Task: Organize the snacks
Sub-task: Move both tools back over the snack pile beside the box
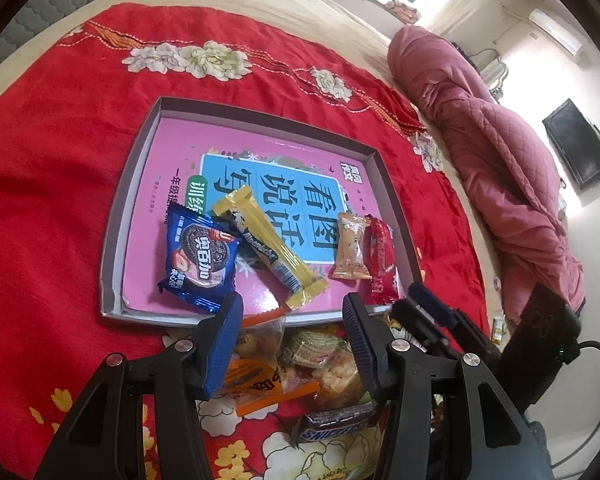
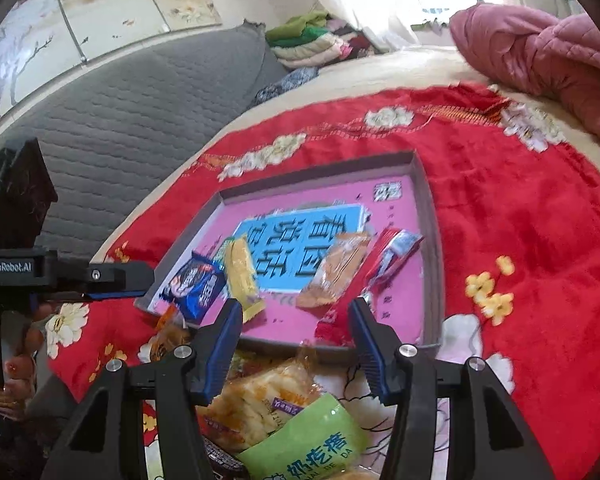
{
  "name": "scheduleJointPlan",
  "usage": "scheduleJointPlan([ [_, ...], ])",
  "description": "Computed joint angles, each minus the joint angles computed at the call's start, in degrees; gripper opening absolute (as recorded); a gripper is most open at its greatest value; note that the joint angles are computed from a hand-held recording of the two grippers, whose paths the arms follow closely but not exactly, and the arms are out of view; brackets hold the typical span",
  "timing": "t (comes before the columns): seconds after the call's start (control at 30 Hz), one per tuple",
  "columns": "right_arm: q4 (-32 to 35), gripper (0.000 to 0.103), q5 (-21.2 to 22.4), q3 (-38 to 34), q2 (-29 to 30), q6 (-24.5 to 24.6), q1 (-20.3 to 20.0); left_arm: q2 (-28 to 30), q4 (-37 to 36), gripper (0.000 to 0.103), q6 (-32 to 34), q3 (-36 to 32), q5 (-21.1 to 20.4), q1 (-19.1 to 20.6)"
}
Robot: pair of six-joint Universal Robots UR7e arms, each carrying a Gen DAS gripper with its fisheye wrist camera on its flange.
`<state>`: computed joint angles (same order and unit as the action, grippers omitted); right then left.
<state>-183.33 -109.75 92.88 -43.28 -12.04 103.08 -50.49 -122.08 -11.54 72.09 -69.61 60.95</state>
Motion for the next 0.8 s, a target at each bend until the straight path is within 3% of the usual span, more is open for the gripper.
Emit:
scheduleJointPlan([
  [0.13, -4.3, 0.062, -1.3, 0.9, -0.6, -0.9, 0.7, -0.5, 0.1, 0.055, 0.2, 0.3, 0.3, 0.0],
  [0.5, -12.2, 0.066, -4.1, 2.5, -2.0, 0.6, 2.3, -2.5, -1.1, 0.055, 0.4, 2.2, 1.2, 0.1],
  [0.8, -11.7, 0.066, -8.0, 5.3, -3.6, 3.3, 3.3, -3.3, -1.8, 0.055, 1.7, 3.5, 1.5, -0.2],
])
